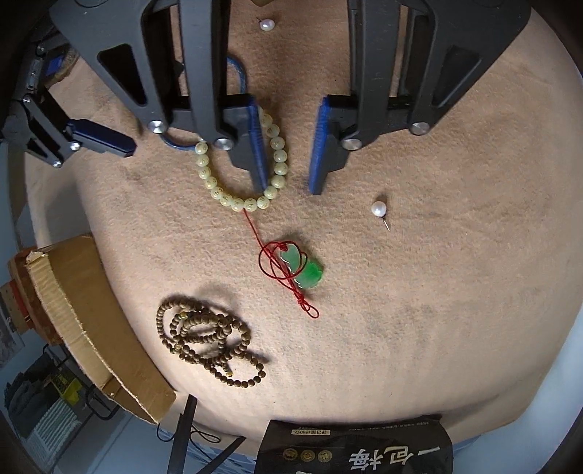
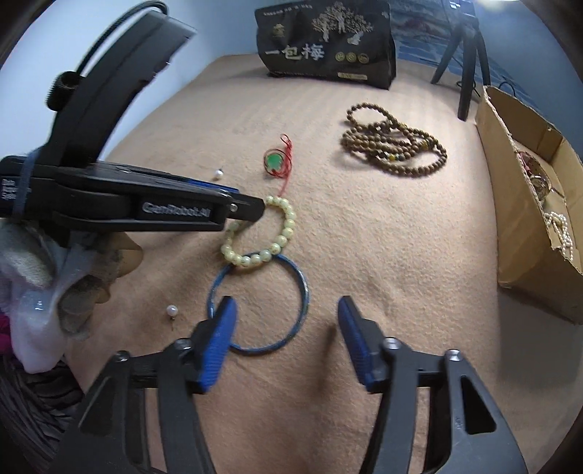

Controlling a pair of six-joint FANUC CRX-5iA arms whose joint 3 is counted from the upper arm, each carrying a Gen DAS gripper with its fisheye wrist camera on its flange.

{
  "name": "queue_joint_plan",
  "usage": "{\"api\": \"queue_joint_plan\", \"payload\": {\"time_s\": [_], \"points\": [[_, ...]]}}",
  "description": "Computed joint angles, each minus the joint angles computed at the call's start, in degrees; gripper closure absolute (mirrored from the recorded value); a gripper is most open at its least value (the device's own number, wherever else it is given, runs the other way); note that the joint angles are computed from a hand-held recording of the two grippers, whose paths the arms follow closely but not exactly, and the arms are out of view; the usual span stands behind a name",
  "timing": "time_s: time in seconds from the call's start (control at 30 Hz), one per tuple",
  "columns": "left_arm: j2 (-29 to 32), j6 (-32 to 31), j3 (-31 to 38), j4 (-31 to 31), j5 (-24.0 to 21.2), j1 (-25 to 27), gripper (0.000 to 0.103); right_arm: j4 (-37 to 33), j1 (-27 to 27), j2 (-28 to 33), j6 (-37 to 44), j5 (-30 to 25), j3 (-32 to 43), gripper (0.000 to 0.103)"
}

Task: Organize jewelry
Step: 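Grasp the yellow bead bracelet with the left tool while the right tool grasps the blue bangle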

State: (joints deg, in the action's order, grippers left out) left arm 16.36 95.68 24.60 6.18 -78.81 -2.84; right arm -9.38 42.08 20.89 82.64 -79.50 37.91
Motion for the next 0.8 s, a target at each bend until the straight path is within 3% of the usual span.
{"api": "queue_joint_plan", "payload": {"time_s": [0.07, 0.2, 0.43, 0.8], "points": [[0.29, 0.33, 0.87, -2.36, -0.37, -0.74, 0.095, 0.99, 0.52, -0.05, 0.28, 0.38, -0.26, 0.040], [0.53, 0.16, 0.92, -1.92, -0.26, -0.41, 0.095, -0.04, 0.72, -0.15, 1.40, 0.89, -0.40, 0.031], [0.52, -0.04, 0.90, -1.89, -0.18, -0.40, 0.095, 1.33, 2.47, 1.74, 3.25, -1.52, 0.82, 0.029], [-0.01, -0.37, 0.43, -2.18, 0.26, -0.43, 0.096, 8.20, 5.86, 1.01, 6.49, 0.78, -2.66, 0.026]]}}
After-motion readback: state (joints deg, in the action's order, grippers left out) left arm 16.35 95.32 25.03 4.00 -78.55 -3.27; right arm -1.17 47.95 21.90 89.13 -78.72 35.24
